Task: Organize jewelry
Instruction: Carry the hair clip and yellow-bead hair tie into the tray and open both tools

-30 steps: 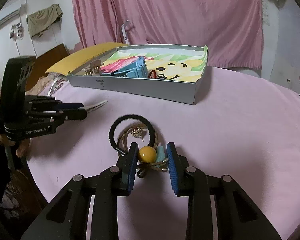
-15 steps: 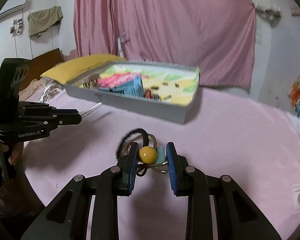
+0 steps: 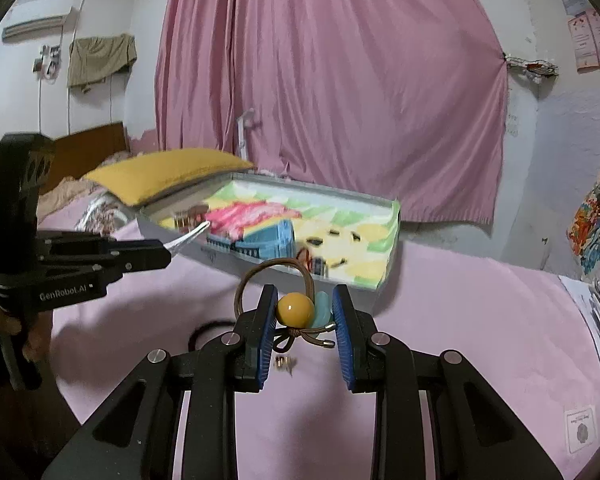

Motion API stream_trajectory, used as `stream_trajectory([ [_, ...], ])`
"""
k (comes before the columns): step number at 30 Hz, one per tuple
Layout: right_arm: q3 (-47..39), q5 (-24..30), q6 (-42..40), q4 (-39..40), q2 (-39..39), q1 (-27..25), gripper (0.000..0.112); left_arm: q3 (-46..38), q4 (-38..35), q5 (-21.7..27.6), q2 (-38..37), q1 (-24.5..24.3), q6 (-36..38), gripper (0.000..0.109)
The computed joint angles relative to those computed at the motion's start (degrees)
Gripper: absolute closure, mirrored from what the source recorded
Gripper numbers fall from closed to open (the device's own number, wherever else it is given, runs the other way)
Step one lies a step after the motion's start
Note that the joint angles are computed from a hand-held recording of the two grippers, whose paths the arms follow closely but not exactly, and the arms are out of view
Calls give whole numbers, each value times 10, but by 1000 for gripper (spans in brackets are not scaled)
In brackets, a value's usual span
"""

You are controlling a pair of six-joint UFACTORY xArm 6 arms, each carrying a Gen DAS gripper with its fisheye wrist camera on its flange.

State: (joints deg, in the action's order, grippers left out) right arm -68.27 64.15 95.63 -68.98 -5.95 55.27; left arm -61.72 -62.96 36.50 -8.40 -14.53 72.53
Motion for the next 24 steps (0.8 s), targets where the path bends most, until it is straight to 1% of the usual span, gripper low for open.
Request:
stream_trajectory([
  [2,-3,1,25,-32,2,-1,88,-3,-28,-8,1,-1,14,97],
  [4,-9,7,48,-67,6,-1,88,-6,-84,-17,0,-4,50,97],
  [6,-18,11,70,-105,15,-2,88,-9,-148,-42,-1,-13,99,97],
  [9,-33,20,94,-163,32,-7,88,-21,-236,-65,2,-22,168,97],
  [12,-52,29,92,-190,52,-14,88,-45,-304,-88,18,-32,224,97],
  [15,-65,15,91,-192,65,-32,88,-76,-330,-108,46,-37,238,97],
  [18,-74,0,94,-180,75,-49,88,-102,-317,-116,74,-36,222,97],
  [21,-86,-22,95,-159,89,-67,88,-128,-275,-123,106,-37,180,97],
  [24,-95,-43,78,-130,99,-84,88,-144,-226,-125,128,-37,124,97],
])
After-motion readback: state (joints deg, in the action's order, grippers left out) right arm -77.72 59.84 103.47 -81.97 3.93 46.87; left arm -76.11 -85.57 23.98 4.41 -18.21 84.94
